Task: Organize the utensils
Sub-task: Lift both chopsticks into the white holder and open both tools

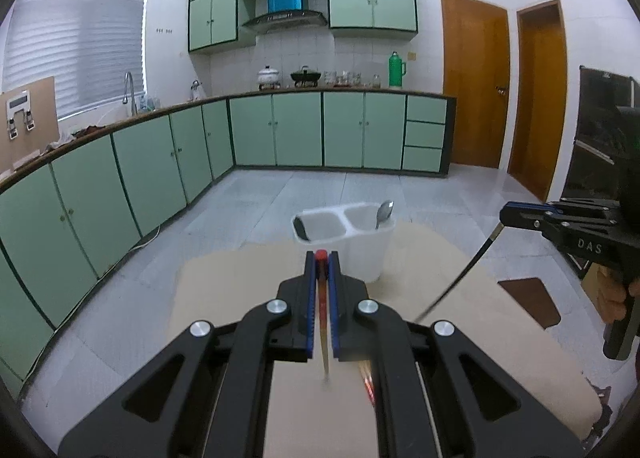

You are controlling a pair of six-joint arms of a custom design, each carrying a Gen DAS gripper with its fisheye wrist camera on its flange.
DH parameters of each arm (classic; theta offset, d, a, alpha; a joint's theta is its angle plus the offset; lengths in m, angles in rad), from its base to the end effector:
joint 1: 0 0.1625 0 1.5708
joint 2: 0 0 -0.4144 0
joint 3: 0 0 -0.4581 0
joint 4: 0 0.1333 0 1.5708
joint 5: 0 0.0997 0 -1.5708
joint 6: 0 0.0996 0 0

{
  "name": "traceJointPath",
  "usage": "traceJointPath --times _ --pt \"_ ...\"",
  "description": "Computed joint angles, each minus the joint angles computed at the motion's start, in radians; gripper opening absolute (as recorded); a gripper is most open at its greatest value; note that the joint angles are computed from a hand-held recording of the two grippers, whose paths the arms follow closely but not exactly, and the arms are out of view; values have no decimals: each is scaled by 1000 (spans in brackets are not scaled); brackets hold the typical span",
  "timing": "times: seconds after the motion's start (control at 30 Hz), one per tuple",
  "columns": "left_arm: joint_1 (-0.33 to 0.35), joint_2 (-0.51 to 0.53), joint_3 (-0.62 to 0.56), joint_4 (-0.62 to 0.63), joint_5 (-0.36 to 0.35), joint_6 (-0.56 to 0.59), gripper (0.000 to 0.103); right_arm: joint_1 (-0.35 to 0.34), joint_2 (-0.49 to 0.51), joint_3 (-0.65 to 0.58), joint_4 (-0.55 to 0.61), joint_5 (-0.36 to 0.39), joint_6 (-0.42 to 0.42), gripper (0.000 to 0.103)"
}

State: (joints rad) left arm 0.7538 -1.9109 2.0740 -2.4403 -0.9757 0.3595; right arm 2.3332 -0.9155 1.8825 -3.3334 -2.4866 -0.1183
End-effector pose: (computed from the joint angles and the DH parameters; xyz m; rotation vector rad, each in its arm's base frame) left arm -0.1937 -0.4412 0.4808 1.1600 2.2519 -1.0788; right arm 0.4715 -0.4150 0.1427 0.5307 -2.2052 1.2318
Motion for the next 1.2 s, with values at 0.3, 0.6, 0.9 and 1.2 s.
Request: traceJointPath --times 0.3,0.6,0.9,1.2 --pt "-1 95 -81 -109 -65 60 5 17 6 -120 -6 16 -139 6" --pt "-3 295 -230 -306 -125 138 5 10 104 -357 -108 64 -353 6" --pt "59 452 -303 -388 -156 150 5 -67 191 -469 -132 114 -384 6" --pt "140 540 -336 -348 -178 128 5 -147 211 -454 -55 124 -281 6"
